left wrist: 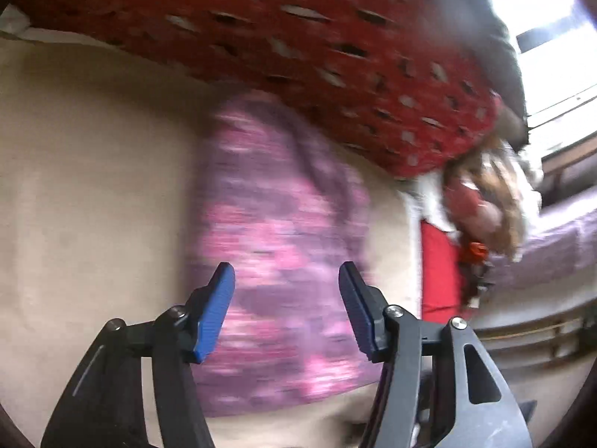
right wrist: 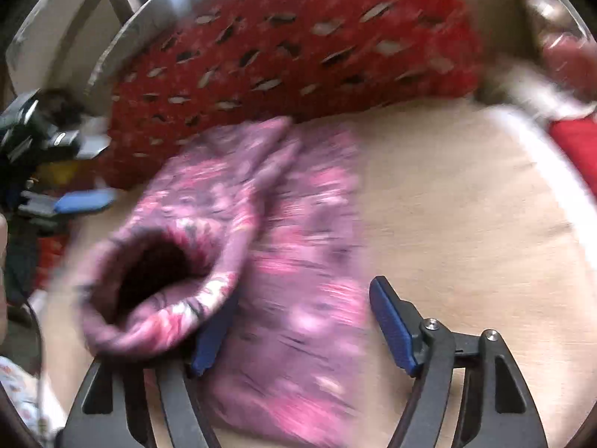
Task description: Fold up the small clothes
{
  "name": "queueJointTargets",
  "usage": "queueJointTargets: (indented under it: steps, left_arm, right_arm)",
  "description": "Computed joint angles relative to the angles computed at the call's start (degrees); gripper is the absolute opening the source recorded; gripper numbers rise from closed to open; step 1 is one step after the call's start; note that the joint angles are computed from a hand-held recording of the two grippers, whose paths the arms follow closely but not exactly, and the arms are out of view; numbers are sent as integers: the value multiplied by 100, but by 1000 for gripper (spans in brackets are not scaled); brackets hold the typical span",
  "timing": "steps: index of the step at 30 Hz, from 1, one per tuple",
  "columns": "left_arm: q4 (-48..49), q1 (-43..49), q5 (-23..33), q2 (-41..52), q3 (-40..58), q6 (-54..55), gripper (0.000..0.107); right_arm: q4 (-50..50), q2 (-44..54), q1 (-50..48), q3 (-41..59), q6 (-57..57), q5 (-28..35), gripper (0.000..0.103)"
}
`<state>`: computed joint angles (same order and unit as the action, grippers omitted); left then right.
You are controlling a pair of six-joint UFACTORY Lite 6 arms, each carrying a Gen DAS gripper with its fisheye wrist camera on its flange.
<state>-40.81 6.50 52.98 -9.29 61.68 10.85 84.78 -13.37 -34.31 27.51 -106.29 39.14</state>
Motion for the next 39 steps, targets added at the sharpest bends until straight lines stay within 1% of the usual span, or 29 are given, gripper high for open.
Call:
queueJointTargets:
  steps: [1, 3, 4, 5, 6, 8, 9, 11, 12, 13, 14, 15, 17, 18, 20, 21, 23, 24, 25, 27, 29, 30, 31, 32, 33, 34, 35, 37, 39]
  left_arm:
    - [-182, 289, 89, -44, -253, 286, 56]
    - [-565, 515, 91, -32, -692, 636, 56]
    - [-765, 518, 28, -21, -909, 769, 56]
    - [-935, 528, 17, -7, -1076, 887, 56]
    - [-1130, 540, 17, 3, -1284, 1055, 56]
    - [-1148, 351, -307, -173, -1573, 1077, 56]
    - [-1091, 349, -330, -161, -1532, 1075, 56]
    - [-1056, 381, -274, -228, -1528, 1068, 56]
    - [-1009, 451, -140, -253, -1469, 1046, 56]
    - [-993, 433, -130, -265, -1430, 1003, 56]
    - [-961, 509, -48, -406, -1400, 1031, 56]
    - [-956, 532, -59, -509, -1398, 1098, 56]
    - [-597, 325, -378, -755, -1348, 869, 57]
    - [-309, 137, -625, -827, -1341, 677, 59]
    - [319, -401, -1162, -692, -1364, 140, 60]
    - [632, -672, -1355, -461, -1368, -157, 60]
    - [696, -926, -1476, 28, -1410, -215, 61]
    - [618, -945, -1587, -17, -1539, -195, 61]
    - [585, -912, -1596, -185, -1616, -162, 60]
    - [517, -755, -1352, -463, -1671, -46, 60]
    - [339, -598, -1119, -855, -1845, 113, 60]
    - [432, -638, -1097, -1085, -1953, 34, 60]
    - [753, -838, -1213, -1235, -2033, -285, 60]
    - [1237, -1157, -1402, -1250, -2072, -761, 60]
    - [1737, -1499, -1552, -1203, -2159, -1206, 60]
    - [1998, -1724, -1594, -1111, -2183, -1491, 60]
    - [2041, -1778, -1550, -1151, -2273, -1536, 60]
    - [2008, -1764, -1498, -1427, -2364, -1511, 60]
    - [1953, -1678, -1509, -1497, -2199, -1481, 60]
  right_arm:
    - [-84, -40, -387, 81, 161, 233, 76]
    - [-310, 317, -1088, 649, 1002, 1127, 77]
    - [-460, 559, -1088, 957, 1397, 1479, 77]
    - [-558, 731, -878, 1197, 1661, 1590, 77]
    - [-600, 866, -455, 1404, 1878, 1461, 77]
    - [-600, 1160, 520, 1689, 2135, 763, 77]
    - [-653, 1466, 1091, 1891, 2354, 341, 73]
    - [-762, 2103, 1810, 2280, 2587, 42, 63]
    - [-925, 2312, 2081, 2416, 2703, -46, 35]
    - [-867, 2282, 2218, 2416, 2605, -57, 14]
    - [-679, 2012, 2262, 2264, 2268, -58, 14]
    - [-495, 1699, 2117, 2038, 1859, 181, 12]
    - [-288, 1277, 1544, 1802, 1363, 848, 11]
    - [-238, 1249, 1270, 1786, 1261, 1015, 11]
    - [-146, 1405, 957, 1806, 1118, 972, 11]
    - [-156, 1756, 879, 1950, 1186, 742, 11]
    - [-559, 2569, 900, 2306, 1570, 353, 11]
    - [-612, 2811, 818, 2373, 1600, 410, 12]
    - [-546, 2812, 655, 2347, 1587, 640, 14]
    - [-644, 2562, 308, 2245, 1839, 1105, 19]
    - [-592, 2218, -109, 1897, 1630, 1567, 19]
    - [-572, 2095, -224, 1779, 1573, 1734, 20]
    - [-578, 2025, -285, 1620, 1459, 1789, 22]
    - [-666, 1987, -285, 1475, 1325, 1634, 23]
    - [-720, 1981, -170, 1415, 1261, 1336, 24]
    - [-915, 2097, 81, 1533, 1357, 908, 24]
    - [-931, 2069, 119, 1484, 1339, 719, 24]
    - [-1093, 1867, 49, 1599, 1787, 856, 25]
    - [-857, 1557, -142, 1711, 1808, 1194, 28]
